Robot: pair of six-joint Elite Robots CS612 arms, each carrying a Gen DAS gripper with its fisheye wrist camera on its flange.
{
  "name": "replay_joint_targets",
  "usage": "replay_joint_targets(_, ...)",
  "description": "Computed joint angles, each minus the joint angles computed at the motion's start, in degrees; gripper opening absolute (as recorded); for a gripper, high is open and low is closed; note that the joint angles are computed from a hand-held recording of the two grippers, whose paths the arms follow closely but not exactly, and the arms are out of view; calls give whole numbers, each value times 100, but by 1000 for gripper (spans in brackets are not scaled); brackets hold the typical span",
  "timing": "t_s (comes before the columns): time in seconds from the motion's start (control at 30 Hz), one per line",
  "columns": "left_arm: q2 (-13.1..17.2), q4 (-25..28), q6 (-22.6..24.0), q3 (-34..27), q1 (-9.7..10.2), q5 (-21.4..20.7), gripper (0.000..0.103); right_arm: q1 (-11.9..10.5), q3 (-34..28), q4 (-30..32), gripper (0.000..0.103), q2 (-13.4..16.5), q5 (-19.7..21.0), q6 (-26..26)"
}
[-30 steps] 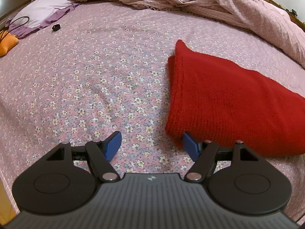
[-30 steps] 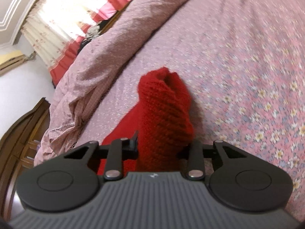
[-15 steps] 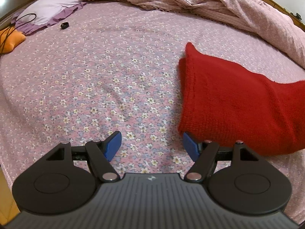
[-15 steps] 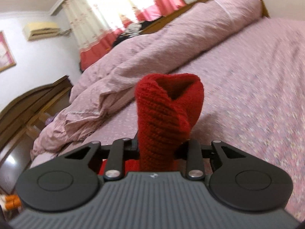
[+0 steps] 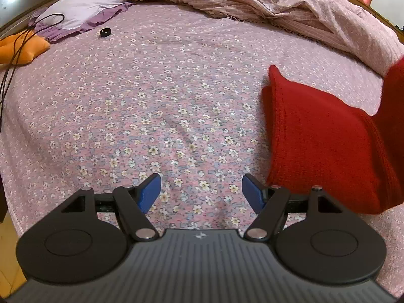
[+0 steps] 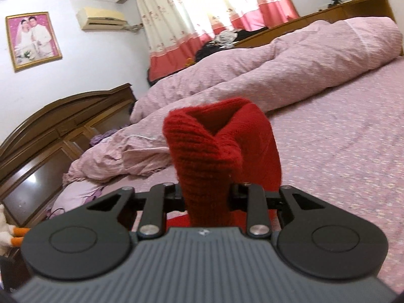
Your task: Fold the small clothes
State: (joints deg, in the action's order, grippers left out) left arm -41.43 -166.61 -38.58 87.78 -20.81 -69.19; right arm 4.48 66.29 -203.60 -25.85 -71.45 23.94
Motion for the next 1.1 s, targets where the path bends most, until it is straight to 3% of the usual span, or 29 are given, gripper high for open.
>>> replay_joint_targets(0.8,-125,-247,-336,371,208,-31,75,559,-511,1154,28,286,770,-1150)
replay_joint_targets(1.1,-119,-278,-440,412,269,-84,75,624,-609,1232,27,315,920,-1138)
